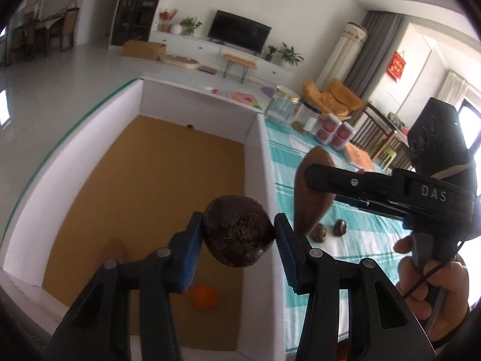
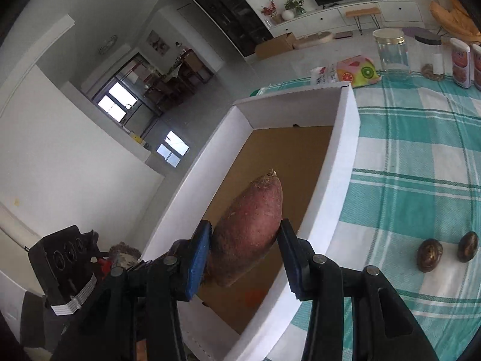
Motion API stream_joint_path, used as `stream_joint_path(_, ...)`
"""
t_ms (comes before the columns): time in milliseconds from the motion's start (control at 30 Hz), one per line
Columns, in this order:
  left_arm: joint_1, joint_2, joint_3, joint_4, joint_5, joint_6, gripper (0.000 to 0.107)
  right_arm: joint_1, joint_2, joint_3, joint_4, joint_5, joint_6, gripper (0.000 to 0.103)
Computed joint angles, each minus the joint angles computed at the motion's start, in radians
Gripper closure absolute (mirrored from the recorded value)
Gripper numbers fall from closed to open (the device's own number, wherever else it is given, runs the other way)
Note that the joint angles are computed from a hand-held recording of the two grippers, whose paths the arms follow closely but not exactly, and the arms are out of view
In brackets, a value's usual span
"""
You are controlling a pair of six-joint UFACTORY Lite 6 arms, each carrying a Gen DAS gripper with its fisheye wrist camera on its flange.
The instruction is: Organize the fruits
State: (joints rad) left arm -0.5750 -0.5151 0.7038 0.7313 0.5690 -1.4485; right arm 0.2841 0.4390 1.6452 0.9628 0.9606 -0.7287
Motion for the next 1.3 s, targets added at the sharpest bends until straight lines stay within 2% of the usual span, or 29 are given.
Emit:
stream_joint_path(67,0.059,-0.024,-0.065,0.015,0.047,-0.011,0.058,0.089,0.021,-0.019,-0.034,-0.056,0.019,0.057)
stream_joint_path(167,0.117,-0.016,-0.121,-0.006,0.066,0.011,0.057,0.168,0.065,-0.043,-0.065,-0.123,0.035,0.057)
stream_joint_path(200,0.111,-0.001,-0.124,0.01,0.079,-0.011,0.054,0.176,0.067,-0.06,-0.059,-0.145,0.025,0.057)
stream_joint_path(233,0.097,0.011,-0.122,0.026,0.088,-0.031,0.045,0.171,0.064,-0.081,-0.037,-0.165,0.002,0.056)
stream_joint_path(300,0.038,0.049,-0.1,0.092,0.116,-0.118,0.033,0.135,0.042,-0.121,0.013,-0.171,-0.043,0.052)
stream_joint_path(400,-0.046,0.1,-0.04,0.178,0.14,-0.19,0.03,0.036,-0.061,-0.234,0.096,-0.183,-0.153,0.046)
stream_joint_path(500,-0.165,0.179,0.053,0.259,0.134,-0.254,0.024,-0.131,-0.228,-0.417,0.184,-0.231,-0.322,0.027)
stream_joint_path(567,-0.257,0.256,0.128,0.311,0.093,-0.298,0.022,-0.288,-0.344,-0.567,0.256,-0.273,-0.445,0.013)
stream_joint_path(667,-0.338,0.453,0.29,0.334,-0.04,-0.28,0.019,-0.495,-0.428,-0.729,0.349,-0.409,-0.663,0.01)
stream_joint_path(767,-0.369,0.715,0.503,0.245,-0.166,-0.171,0.019,-0.664,-0.337,-0.736,0.42,-0.519,-0.835,0.01)
stream_joint_path(900,-0.388,1.048,0.795,0.183,-0.21,-0.09,0.019,-0.86,-0.162,-0.642,0.469,-0.497,-0.917,0.01)
stream_joint_path(1000,-0.406,1.243,0.99,0.162,-0.154,-0.025,0.019,-0.959,-0.088,-0.593,0.493,-0.434,-0.924,0.01)
stream_joint_path(1067,-0.421,1.321,1.06,0.192,-0.116,-0.021,0.019,-1.008,-0.093,-0.61,0.499,-0.373,-0.921,0.01)
stream_joint_path(1200,-0.443,1.401,1.114,0.228,-0.062,-0.01,0.019,-1.001,-0.127,-0.658,0.557,-0.358,-0.991,0.01)
stream_joint_path(1300,-0.44,1.443,1.151,0.19,-0.053,0.025,0.019,-0.998,-0.14,-0.676,0.588,-0.352,-1.024,0.01)
